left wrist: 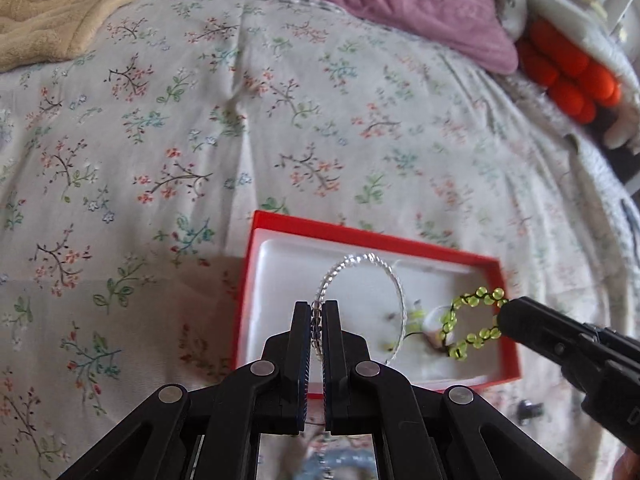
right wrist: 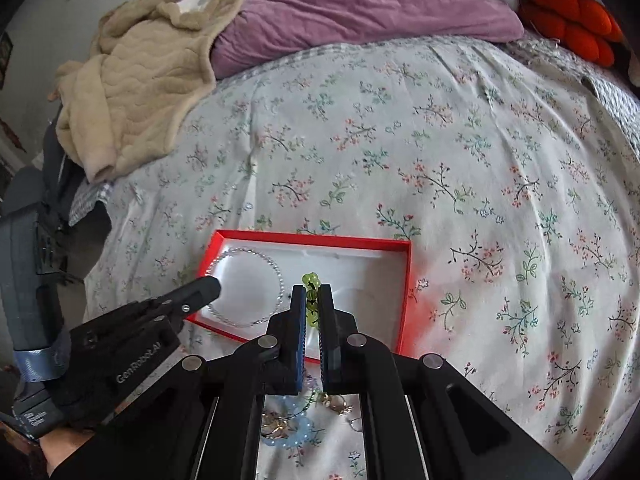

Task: Organize jewelry
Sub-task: 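Carry both bracelets into the red box and open both tools, then withdraw both open tools from the box toward the remaining jewelry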

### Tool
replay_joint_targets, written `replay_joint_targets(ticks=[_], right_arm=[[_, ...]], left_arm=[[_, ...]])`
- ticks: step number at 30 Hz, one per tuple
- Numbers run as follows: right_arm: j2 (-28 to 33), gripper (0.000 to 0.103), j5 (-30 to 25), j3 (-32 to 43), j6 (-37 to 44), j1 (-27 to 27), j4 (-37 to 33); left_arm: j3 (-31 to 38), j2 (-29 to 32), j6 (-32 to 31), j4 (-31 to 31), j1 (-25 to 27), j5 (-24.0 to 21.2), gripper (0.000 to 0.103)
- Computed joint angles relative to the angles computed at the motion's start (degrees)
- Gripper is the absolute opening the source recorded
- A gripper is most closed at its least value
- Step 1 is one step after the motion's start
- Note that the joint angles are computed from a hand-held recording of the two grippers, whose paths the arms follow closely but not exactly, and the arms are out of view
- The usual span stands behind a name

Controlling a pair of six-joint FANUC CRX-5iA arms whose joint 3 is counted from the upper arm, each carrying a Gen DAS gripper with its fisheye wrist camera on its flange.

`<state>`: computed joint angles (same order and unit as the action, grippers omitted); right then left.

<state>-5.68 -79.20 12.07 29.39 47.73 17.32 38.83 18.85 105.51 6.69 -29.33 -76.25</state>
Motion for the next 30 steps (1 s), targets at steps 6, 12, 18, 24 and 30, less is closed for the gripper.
replay_joint_targets(ticks=[6, 12, 18, 24, 30], right_arm=[[0.28, 0.006, -1.31, -0.82, 0.29, -0.98, -0.05], [0.15, 0.018, -3.11, 0.35, 1.79, -0.84, -0.49], [-1.74, 0.047, -5.1, -0.33, 0.68, 1.16, 1.02], [-3.31, 0.058, -8.65, -1.28, -0.05, 4.17, 2.81], [-4.52, 0.068, -11.79, -2.87, -0.66, 6.97, 4.2]], left_arm=[[3.14, 0.86, -1.24, -5.9, -1.91, -2.77, 0.001], [4.09, 0.29, -2.48, -7.14, -2.7, -3.65, 0.028], [3.38, -1.91, -2.75, -9.41, -3.76, -4.39, 0.06], [2.14, -4.1, -2.24, -13.68, -5.59, -6.56, 0.083], [-0.77, -6.82, -1.66, -14.8, -6.71, -7.2, 0.095]])
